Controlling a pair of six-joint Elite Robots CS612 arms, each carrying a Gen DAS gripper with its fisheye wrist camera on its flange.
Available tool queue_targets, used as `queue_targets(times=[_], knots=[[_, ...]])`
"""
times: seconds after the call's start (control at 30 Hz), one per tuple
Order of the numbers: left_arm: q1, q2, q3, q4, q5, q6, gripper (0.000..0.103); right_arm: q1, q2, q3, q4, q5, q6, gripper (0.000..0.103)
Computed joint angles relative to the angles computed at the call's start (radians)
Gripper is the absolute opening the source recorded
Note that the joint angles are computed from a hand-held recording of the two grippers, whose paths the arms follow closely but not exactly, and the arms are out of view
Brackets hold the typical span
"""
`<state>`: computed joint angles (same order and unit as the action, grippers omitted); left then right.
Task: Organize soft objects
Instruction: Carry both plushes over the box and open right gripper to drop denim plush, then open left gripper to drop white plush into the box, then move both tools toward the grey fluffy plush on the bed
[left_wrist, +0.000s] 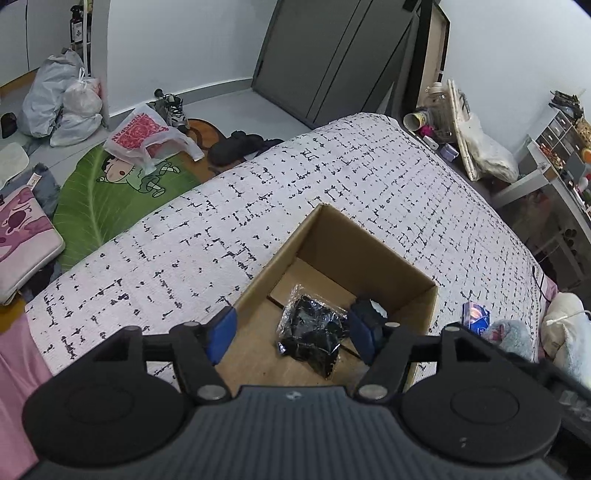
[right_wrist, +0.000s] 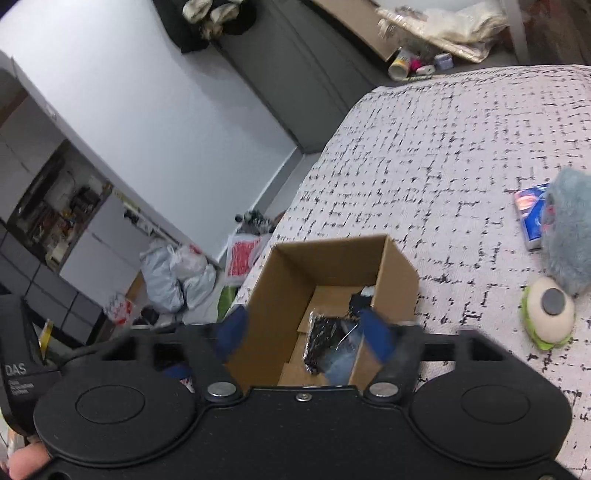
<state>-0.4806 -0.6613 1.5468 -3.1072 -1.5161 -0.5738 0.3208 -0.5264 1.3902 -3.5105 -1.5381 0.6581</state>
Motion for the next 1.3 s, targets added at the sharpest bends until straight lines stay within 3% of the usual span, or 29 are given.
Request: queue_targets(times=[0.17, 0.47, 0.67, 0.8, 1.3], knots=[[-0.009, -0.006, 0.012, -0.007, -0.005, 0.008, 0.082, -0.007, -0.031, 0.053, -0.007, -0.026, 0.009, 0.077], [-0.039, -0.02, 0.034, -0.013, 0.015, 0.045, 0.093, -0.012, -0.082, 0.14, -0.013, -0.114, -0.053, 0.092], [-0.057, -0.038, 0.05, -0.024, 0.036, 0.045, 0.102, -0.018, -0.112, 0.183, -0.018, -0.131, -0.125, 0.095], [-0.067, -0.045, 0.063, -0.052, 0.029, 0.043, 0.102, -0.024, -0.125, 0.211, -0.053, -0.137, -0.165, 0.103], [-0.112, -0.066, 0.08, -0.109, 0.079, 0.044, 0.103, -0.093, -0.189, 0.305, -0.097, -0.104, -0.16, 0.103]])
